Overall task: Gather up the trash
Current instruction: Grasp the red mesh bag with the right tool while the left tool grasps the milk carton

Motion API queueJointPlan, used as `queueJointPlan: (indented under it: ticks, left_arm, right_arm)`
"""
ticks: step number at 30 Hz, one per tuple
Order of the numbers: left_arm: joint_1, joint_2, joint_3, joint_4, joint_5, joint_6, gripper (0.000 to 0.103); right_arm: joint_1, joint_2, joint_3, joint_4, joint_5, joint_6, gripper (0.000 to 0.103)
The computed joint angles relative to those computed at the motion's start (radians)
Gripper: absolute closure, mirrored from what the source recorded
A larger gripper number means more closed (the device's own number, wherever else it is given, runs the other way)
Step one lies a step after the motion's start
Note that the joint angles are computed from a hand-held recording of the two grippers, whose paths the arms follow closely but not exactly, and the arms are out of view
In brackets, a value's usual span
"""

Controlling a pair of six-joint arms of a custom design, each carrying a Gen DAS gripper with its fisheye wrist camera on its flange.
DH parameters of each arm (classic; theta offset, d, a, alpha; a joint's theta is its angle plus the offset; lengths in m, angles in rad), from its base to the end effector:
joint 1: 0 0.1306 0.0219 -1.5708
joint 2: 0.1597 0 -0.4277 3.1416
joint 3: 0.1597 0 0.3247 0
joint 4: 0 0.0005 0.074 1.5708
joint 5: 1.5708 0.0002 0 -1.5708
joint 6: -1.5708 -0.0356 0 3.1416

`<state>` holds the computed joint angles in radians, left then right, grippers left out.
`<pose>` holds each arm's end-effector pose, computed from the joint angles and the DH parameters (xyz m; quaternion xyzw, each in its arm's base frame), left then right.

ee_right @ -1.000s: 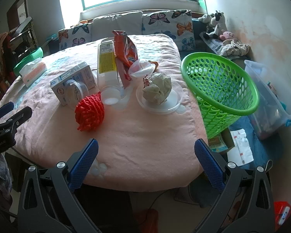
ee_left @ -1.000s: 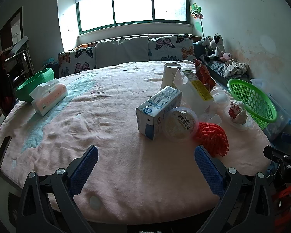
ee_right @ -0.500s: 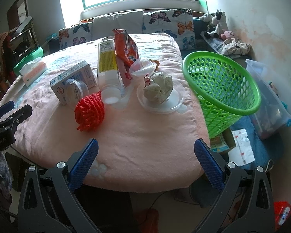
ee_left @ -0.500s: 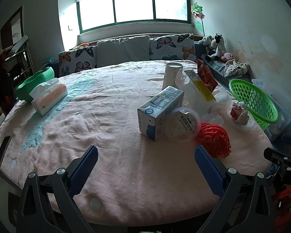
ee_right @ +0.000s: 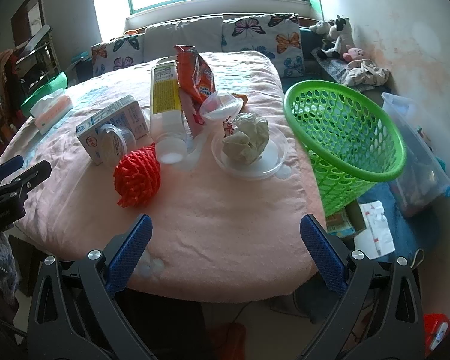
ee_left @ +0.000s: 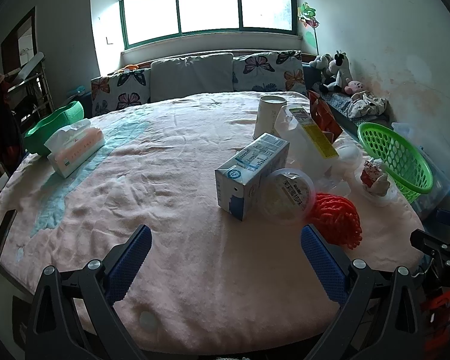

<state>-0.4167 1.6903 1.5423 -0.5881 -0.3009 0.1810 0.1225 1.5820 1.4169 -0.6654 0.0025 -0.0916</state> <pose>0.4986 -0.2097 0.4212 0.0459 0.9047 0.0129 0.4233 0.4851 0.0591 0.4177 -0.0139 0.9322 0.0375 0.3598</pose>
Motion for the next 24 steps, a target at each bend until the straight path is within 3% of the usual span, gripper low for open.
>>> queueJointPlan:
  ticks: [13,24]
  left_arm:
    - [0.023,0.020,0.041,-0.009,0.001,-0.013,0.006]
    - [0.057,0.039,0.072,-0.029,0.026,-0.024,0.006]
  right_arm:
    - [0.009,0.030,0.036,-0.003,-0.036,0.029,0.007]
    - [0.051,0.102,0.109,-0.014,-0.151,0.075,0.017]
